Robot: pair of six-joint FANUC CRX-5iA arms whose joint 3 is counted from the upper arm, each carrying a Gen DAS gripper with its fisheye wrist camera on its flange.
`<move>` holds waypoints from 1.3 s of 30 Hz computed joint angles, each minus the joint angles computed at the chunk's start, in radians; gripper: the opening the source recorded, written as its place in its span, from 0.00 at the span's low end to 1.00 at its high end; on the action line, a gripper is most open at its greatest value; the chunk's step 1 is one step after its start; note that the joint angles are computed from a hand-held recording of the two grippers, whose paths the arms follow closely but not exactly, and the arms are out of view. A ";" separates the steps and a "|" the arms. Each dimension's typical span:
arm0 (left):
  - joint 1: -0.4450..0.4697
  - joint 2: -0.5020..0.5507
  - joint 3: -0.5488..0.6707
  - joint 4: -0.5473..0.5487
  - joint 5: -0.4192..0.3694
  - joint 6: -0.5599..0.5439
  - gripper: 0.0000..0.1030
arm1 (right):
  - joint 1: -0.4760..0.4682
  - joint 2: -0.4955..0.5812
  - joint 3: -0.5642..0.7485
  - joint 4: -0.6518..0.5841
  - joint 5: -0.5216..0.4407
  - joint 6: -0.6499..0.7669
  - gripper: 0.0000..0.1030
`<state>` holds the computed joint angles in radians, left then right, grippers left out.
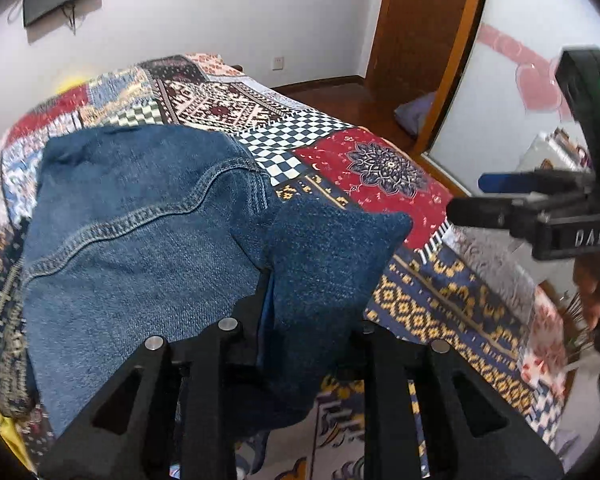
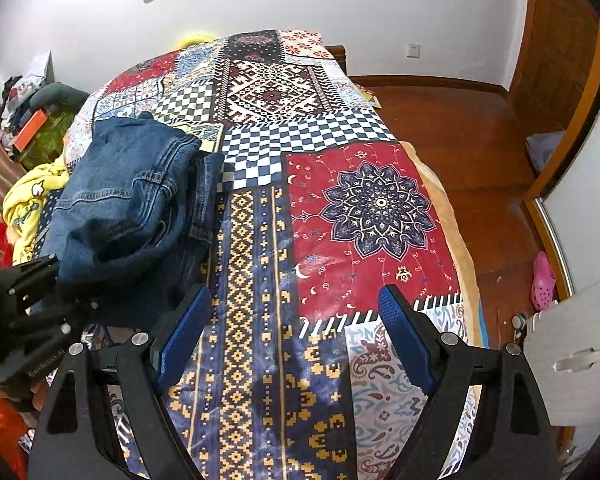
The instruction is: Fold large clothes
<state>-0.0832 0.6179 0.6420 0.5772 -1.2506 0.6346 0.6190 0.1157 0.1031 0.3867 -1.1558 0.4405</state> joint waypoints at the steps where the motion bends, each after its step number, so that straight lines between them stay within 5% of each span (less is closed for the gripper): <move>1: 0.006 0.001 0.001 0.012 -0.028 -0.009 0.39 | 0.004 -0.003 0.001 0.001 0.001 0.000 0.81; 7: 0.044 -0.051 -0.031 0.028 -0.088 -0.051 0.55 | 0.027 0.005 0.022 0.034 0.028 0.013 0.81; 13: 0.109 -0.089 -0.027 0.008 0.036 0.001 0.70 | 0.053 0.049 0.088 0.070 0.065 0.065 0.81; 17: 0.131 -0.081 0.006 -0.071 0.150 0.077 0.90 | 0.065 0.113 0.149 0.080 0.080 0.110 0.81; 19: 0.140 -0.055 0.039 -0.095 0.153 0.128 0.91 | 0.067 0.149 0.183 0.064 0.079 0.138 0.81; 25: 0.149 0.077 0.209 -0.193 -0.022 0.250 0.91 | 0.061 0.242 0.269 -0.008 0.009 0.217 0.81; 33: 0.201 0.007 0.016 -0.094 0.021 0.198 0.93 | 0.051 0.143 0.111 0.009 0.042 0.133 0.81; 39: 0.216 -0.052 -0.036 -0.131 0.044 0.140 0.92 | 0.065 0.128 0.095 0.049 -0.051 0.073 0.82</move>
<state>0.1326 0.5662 0.6058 0.4457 -1.2062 0.7743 0.6836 0.2442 0.1981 0.4356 -1.2066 0.5132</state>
